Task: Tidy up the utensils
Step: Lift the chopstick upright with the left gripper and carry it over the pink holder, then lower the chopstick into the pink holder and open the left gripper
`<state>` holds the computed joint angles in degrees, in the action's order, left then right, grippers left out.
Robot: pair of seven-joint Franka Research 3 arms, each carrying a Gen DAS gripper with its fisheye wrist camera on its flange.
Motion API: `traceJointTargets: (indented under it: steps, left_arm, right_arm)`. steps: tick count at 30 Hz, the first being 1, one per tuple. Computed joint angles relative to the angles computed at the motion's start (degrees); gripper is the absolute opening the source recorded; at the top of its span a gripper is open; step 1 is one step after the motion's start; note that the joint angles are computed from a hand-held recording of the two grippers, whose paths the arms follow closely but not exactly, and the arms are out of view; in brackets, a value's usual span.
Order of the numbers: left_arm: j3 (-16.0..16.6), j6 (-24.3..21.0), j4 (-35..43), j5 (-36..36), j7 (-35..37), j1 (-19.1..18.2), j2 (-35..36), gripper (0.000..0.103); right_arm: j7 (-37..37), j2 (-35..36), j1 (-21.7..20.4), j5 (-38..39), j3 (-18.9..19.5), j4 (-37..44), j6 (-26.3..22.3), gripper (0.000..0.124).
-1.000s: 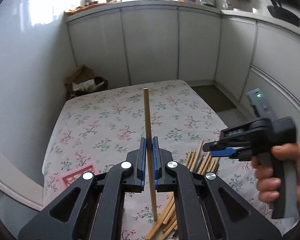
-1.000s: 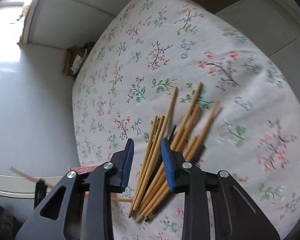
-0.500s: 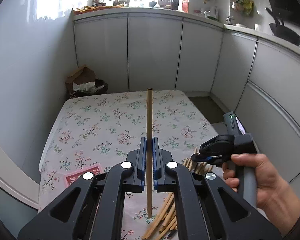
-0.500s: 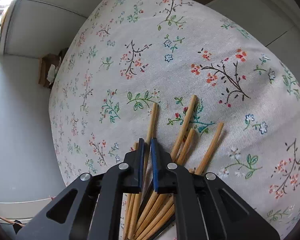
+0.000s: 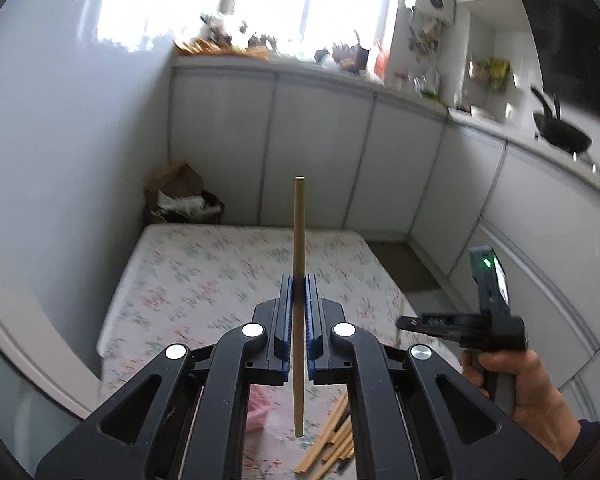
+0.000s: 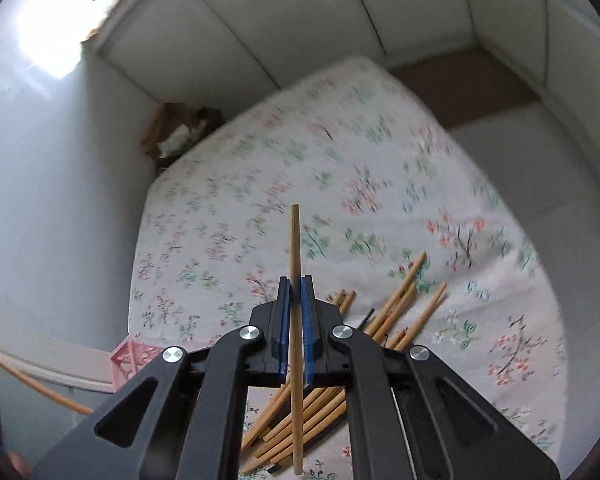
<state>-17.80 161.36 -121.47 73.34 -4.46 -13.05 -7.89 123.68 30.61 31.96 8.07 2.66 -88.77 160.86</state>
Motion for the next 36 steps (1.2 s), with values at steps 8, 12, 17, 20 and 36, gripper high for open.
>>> traceJointTargets:
  steps: [8, 12, 17, 20, 36]
  left_arm:
    - [-0.5, -0.2, -8.0, 8.0, -13.6, 5.9, -10.5, 0.005]
    - [0.1, 2.2, -8.1, 10.5, -18.1, 7.3, -8.6, 0.005]
    - [0.8, 2.3, -7.6, 12.2, -18.8, 6.7, -7.8, 0.005]
    - [0.8, 1.9, -7.5, 14.1, -20.0, 6.6, -8.2, 0.005]
    - [2.6, 1.7, -6.9, 16.3, -20.8, 5.9, -6.1, 0.005]
  right_arm:
    - [9.1, -6.7, 12.2, -19.1, -12.6, -5.9, 10.5, 0.005]
    - [11.8, -8.0, 14.8, -23.9, -15.2, -5.9, 13.0, 0.005]
    - [12.6, -7.6, 15.8, -26.0, -15.5, -4.4, 15.0, 0.005]
    - [10.5, -6.4, 15.1, -24.5, -14.0, -2.5, 16.0, 0.005]
    - [-0.1, -3.3, 16.9, -13.5, -12.1, 0.3, 24.6, 0.006]
